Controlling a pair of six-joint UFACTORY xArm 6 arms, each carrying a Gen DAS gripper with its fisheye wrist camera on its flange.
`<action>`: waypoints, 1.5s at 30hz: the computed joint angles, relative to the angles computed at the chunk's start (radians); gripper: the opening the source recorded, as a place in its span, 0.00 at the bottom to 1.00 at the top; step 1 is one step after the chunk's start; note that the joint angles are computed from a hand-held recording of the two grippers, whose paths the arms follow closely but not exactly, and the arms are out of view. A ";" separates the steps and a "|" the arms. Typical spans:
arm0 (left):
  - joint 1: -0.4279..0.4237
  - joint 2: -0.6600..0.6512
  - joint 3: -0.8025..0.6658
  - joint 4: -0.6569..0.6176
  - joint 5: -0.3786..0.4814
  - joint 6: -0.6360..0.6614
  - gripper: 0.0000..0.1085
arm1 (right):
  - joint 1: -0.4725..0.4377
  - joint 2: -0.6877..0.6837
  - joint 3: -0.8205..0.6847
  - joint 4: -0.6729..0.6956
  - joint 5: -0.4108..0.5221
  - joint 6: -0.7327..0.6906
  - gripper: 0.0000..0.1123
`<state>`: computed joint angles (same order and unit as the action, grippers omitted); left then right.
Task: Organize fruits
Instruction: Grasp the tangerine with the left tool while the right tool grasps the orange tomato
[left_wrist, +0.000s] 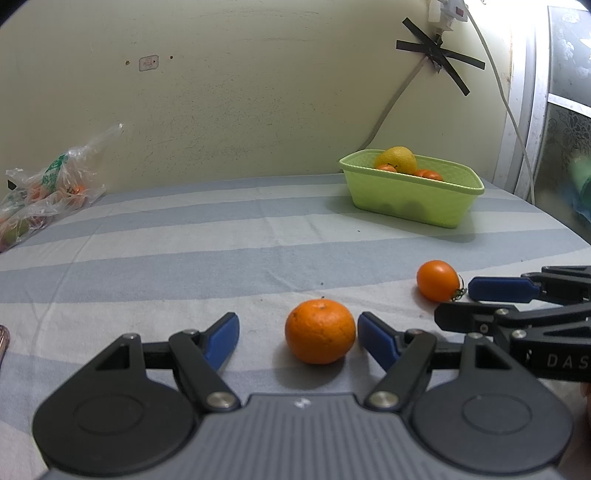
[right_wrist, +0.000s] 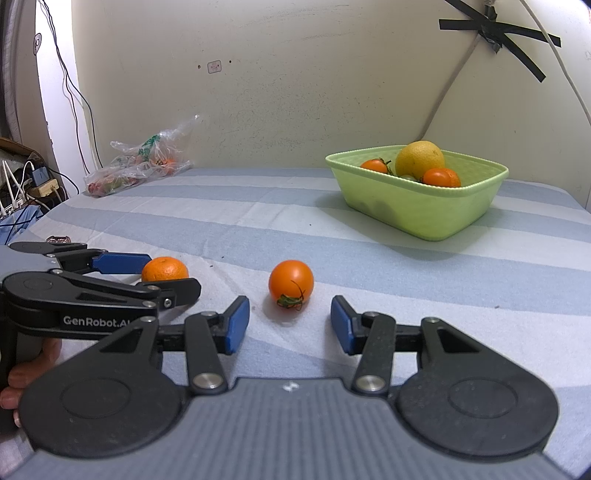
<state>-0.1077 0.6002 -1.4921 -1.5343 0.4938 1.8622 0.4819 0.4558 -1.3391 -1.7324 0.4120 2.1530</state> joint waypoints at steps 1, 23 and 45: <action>0.000 0.000 0.000 -0.001 -0.001 0.000 0.67 | 0.001 0.002 -0.002 0.002 0.001 -0.002 0.46; 0.002 0.003 -0.005 0.013 0.011 -0.055 0.63 | -0.009 0.027 -0.038 0.052 -0.003 -0.051 0.46; 0.019 -0.011 0.019 0.001 0.093 0.014 0.35 | -0.037 0.064 -0.091 0.060 -0.039 -0.082 0.28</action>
<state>-0.0890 0.5889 -1.4727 -1.5328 0.5867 1.8765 0.4450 0.5194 -1.4305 -1.6726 0.3729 2.0709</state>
